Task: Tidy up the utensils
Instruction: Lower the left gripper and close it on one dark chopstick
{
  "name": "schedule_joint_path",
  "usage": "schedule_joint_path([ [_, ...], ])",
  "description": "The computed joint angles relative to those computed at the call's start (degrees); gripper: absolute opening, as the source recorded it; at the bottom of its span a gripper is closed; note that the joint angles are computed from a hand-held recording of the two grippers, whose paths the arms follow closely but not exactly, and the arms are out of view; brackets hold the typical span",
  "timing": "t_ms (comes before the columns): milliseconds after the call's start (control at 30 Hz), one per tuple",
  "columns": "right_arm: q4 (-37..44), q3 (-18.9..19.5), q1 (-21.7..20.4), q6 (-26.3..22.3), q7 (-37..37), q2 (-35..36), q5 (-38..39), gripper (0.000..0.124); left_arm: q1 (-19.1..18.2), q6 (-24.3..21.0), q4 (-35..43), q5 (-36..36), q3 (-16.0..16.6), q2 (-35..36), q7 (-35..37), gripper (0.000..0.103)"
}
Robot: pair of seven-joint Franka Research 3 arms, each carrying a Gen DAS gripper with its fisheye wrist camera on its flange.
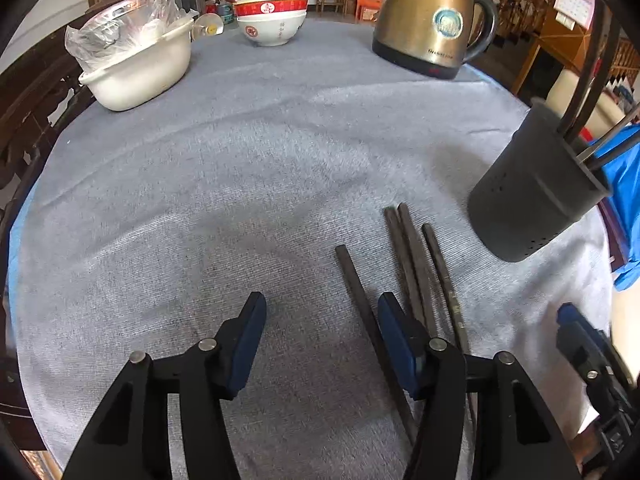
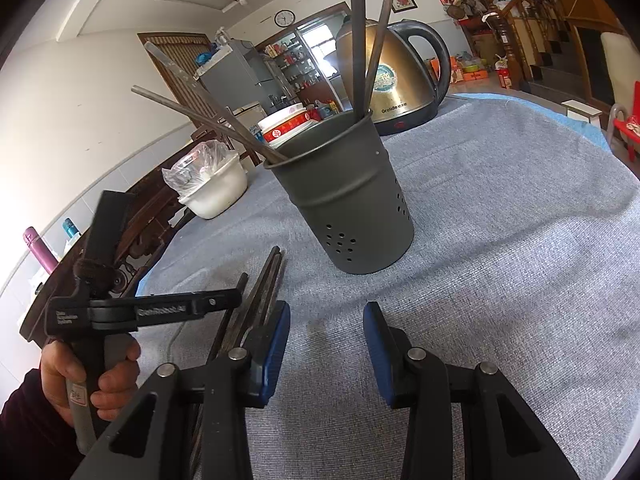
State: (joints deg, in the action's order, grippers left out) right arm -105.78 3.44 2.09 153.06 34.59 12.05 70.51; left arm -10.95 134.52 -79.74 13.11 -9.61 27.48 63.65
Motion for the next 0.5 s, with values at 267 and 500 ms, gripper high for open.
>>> schedule_joint_path([
  [267,0.09,0.04,-0.02,0.01,0.18,0.13,-0.11,0.042,1.3,-0.93,2.12,-3.7,-1.21,1.14,2.54,0.046],
  [500,0.1,0.07,-0.02,0.02,0.47,0.15,-0.38,0.042,1.09,-2.96,5.12,-5.48,-1.33,3.22,3.16,0.03],
])
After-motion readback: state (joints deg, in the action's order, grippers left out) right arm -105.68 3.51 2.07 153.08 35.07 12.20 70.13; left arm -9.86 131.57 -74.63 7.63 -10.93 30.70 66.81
